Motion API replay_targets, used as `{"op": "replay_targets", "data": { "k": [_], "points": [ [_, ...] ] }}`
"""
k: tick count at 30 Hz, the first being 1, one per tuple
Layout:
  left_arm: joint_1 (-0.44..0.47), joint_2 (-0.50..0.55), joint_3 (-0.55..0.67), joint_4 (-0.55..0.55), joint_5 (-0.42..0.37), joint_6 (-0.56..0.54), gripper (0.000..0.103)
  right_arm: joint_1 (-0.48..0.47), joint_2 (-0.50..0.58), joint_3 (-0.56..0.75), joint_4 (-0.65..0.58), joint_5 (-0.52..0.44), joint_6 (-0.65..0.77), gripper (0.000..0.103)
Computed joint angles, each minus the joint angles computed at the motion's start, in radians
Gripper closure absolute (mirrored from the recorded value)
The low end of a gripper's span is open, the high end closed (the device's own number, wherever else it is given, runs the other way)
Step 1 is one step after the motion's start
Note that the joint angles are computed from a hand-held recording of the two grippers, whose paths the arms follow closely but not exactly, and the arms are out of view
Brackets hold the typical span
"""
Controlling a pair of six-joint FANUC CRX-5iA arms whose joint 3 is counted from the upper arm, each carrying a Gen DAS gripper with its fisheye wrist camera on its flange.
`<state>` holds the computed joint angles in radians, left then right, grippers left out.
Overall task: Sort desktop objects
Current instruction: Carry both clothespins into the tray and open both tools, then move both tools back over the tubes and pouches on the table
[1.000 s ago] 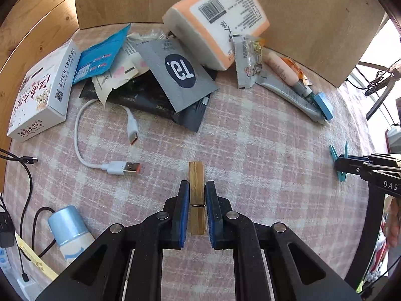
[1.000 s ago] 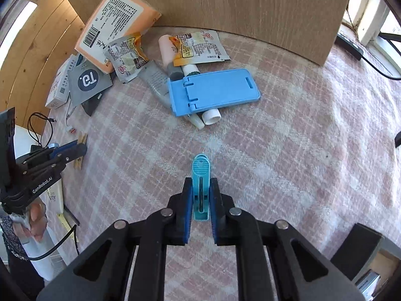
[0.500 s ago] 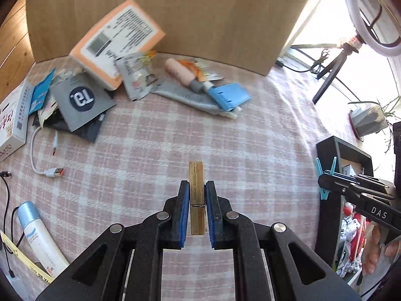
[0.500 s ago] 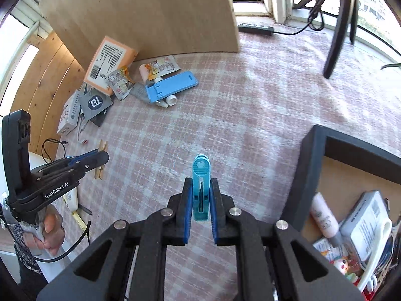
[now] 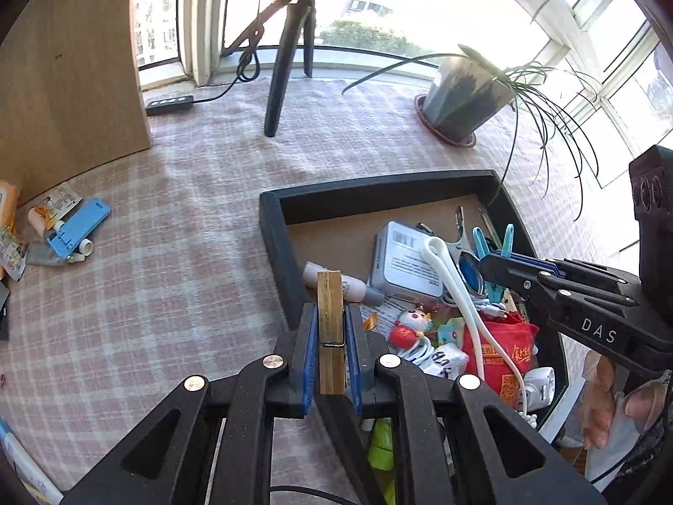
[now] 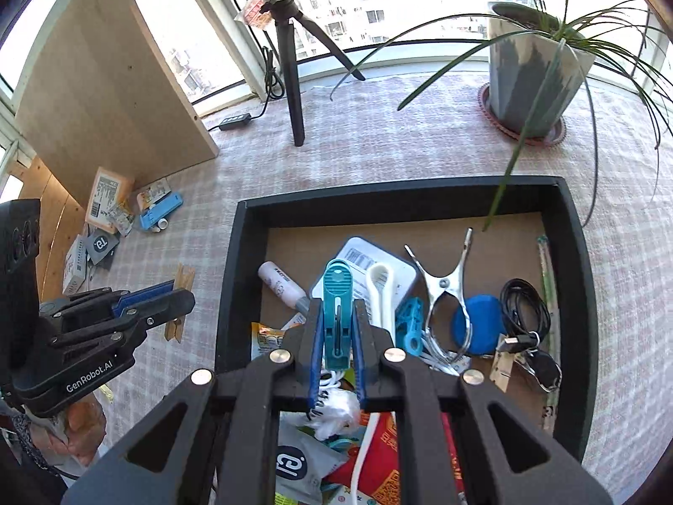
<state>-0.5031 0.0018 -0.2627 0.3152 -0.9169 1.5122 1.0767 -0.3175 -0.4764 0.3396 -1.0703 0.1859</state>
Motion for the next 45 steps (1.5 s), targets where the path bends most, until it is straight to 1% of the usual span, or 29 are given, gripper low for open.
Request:
{"op": "replay_targets", "data": {
  "k": [4,8,9,10,11,12,13,15,19,23,24,25,27,30,33,35,37,38,40,41,43,45],
  "points": [
    [-0.076,0.037,0.070,-0.038,-0.018,0.027,0.091,0.012,-0.066,-0.048,0.014,-0.041,-0.067,0.091],
    [-0.116,0.062,0.113,-0.054,-0.035,0.029,0.091,0.018,-0.098,-0.066,0.018,-0.064,-0.084,0.090],
    [-0.118,0.063,0.110,-0.036,-0.034,0.006,0.089,0.018,-0.105,-0.070,0.016,-0.060,-0.081,0.082],
    [-0.119,0.065,0.106,-0.016,-0.036,-0.019,0.072,0.013,-0.108,-0.065,-0.003,-0.057,-0.064,0.067],
    [-0.121,0.065,0.111,-0.023,-0.041,-0.016,0.060,0.011,-0.107,-0.063,-0.007,-0.057,-0.063,0.059],
    [-0.124,0.055,0.108,-0.045,-0.026,0.003,0.045,0.021,-0.110,-0.068,0.010,-0.060,-0.081,0.051],
    [-0.125,0.041,0.101,-0.064,-0.009,0.014,0.049,0.031,-0.111,-0.071,0.028,-0.060,-0.093,0.051],
    [-0.122,0.038,0.120,-0.117,-0.027,0.049,0.050,0.030,-0.106,-0.064,0.031,-0.045,-0.085,0.051],
    [-0.072,0.012,0.108,-0.146,-0.045,0.062,0.050,0.007,-0.051,-0.007,0.017,-0.012,-0.029,0.051],
    [0.044,-0.039,0.065,-0.130,-0.065,0.040,0.050,-0.029,0.070,0.118,-0.027,0.028,0.108,0.050],
    [0.086,-0.054,0.051,-0.120,-0.070,0.026,0.050,-0.035,0.106,0.156,-0.041,0.042,0.148,0.048],
    [0.133,-0.068,0.033,-0.100,-0.075,-0.001,0.050,-0.042,0.142,0.195,-0.058,0.059,0.192,0.045],
    [0.233,-0.097,0.012,-0.088,-0.092,-0.031,0.050,-0.052,0.231,0.289,-0.097,0.081,0.293,0.044],
    [0.399,-0.136,-0.013,-0.090,-0.114,-0.063,0.050,-0.054,0.378,0.448,-0.131,0.074,0.405,0.044],
    [0.565,-0.139,-0.009,-0.108,-0.142,-0.096,0.050,-0.066,0.524,0.615,-0.184,0.064,0.492,0.044],
    [0.672,-0.120,0.004,-0.115,-0.152,-0.118,0.050,-0.084,0.620,0.731,-0.230,0.048,0.555,0.044],
    [0.763,-0.074,0.034,-0.126,-0.166,-0.119,0.050,-0.095,0.716,0.842,-0.242,0.025,0.581,0.045],
    [0.792,-0.051,0.053,-0.151,-0.164,-0.099,0.050,-0.103,0.765,0.901,-0.256,0.014,0.592,0.045],
    [0.822,0.003,0.100,-0.231,-0.153,-0.068,0.051,-0.120,0.863,1.028,-0.301,-0.027,0.615,0.045],
    [0.842,0.030,0.114,-0.239,-0.151,-0.064,0.052,-0.128,0.914,1.096,-0.322,-0.054,0.624,0.045],
    [0.885,0.083,0.127,-0.202,-0.149,-0.082,0.054,-0.134,1.004,1.214,-0.330,-0.101,0.622,0.045],
    [0.916,0.124,0.132,-0.170,-0.136,-0.085,0.055,-0.134,1.079,1.313,-0.315,-0.134,0.611,0.045]
  ]
}}
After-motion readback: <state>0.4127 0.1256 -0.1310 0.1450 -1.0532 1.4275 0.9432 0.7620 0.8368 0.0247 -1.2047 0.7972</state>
